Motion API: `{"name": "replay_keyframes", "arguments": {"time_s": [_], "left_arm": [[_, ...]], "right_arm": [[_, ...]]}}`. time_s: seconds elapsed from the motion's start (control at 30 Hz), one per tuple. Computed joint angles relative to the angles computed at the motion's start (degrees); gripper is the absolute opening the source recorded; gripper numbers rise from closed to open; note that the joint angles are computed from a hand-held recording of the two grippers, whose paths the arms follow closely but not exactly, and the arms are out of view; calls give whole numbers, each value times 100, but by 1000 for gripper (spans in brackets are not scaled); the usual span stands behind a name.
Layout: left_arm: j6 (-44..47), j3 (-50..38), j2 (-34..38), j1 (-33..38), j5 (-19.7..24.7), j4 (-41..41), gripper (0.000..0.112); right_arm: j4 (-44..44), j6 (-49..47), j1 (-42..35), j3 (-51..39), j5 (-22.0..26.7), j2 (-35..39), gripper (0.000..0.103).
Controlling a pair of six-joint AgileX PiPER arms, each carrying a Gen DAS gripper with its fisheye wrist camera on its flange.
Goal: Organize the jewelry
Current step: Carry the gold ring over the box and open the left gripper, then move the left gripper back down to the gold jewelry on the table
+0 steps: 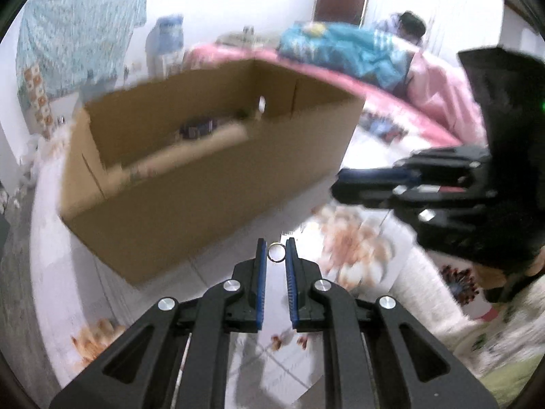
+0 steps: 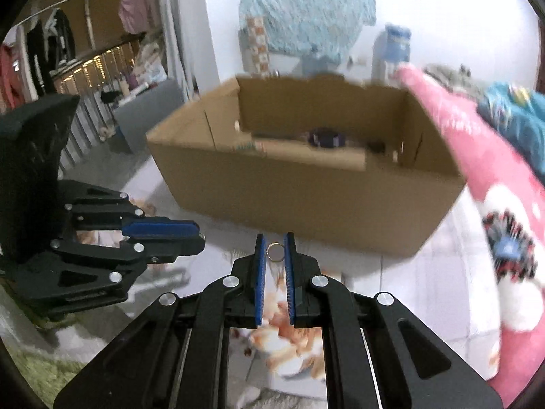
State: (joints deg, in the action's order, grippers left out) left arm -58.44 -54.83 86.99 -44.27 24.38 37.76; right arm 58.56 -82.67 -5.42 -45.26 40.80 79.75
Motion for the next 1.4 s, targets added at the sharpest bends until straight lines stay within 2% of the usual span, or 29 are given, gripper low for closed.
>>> {"name": "replay_keyframes", "arguments": {"time_s": [0.1,0.27,0.4,0.5,0.57,0.77,0.8,0.87,0.93,1.13,1.23,1.4], "left_arm": [[136,-297,-243,36,140,267,10],[1053,-1058,-5,458,250,-254,10],[2020,-2060,843,1017,595,-1082,10],[2488,-2832,1496,1318,1019,-1530,10],[2709,-3298,1860,1497,1337,-1794,10],[2400,-3909,2373,1653,1773,-1731,13],[2347,-3939,2403,1651,1797,-1691,14],[2135,-3906,2379,1611,1793,-1503,20],[1838,-3768,2266,1543,1693,-1211,24],[1137,-3374,1870,1375,1508,-460,29],[839,-3123,1599,1250,1429,-144,33],[286,-2383,916,934,1169,416,36]], "right_arm": [[433,-226,-49,-254,222,-27,9],[861,-118,119,-971,225,388,9],[474,661,430,-1706,-147,1081,9],[-339,1710,670,-2295,-447,1672,9],[-792,2334,728,-2686,-380,2027,9],[-1181,3023,825,-3198,-561,2532,12],[-1239,3104,846,-3193,-608,2498,12],[-1098,2999,830,-3081,-697,2401,24],[-930,2814,816,-2892,-817,2253,28],[-491,2465,663,-2646,-817,1955,30],[-217,2248,552,-2726,-647,1932,30],[477,1585,282,-2248,-252,1364,31]]}}
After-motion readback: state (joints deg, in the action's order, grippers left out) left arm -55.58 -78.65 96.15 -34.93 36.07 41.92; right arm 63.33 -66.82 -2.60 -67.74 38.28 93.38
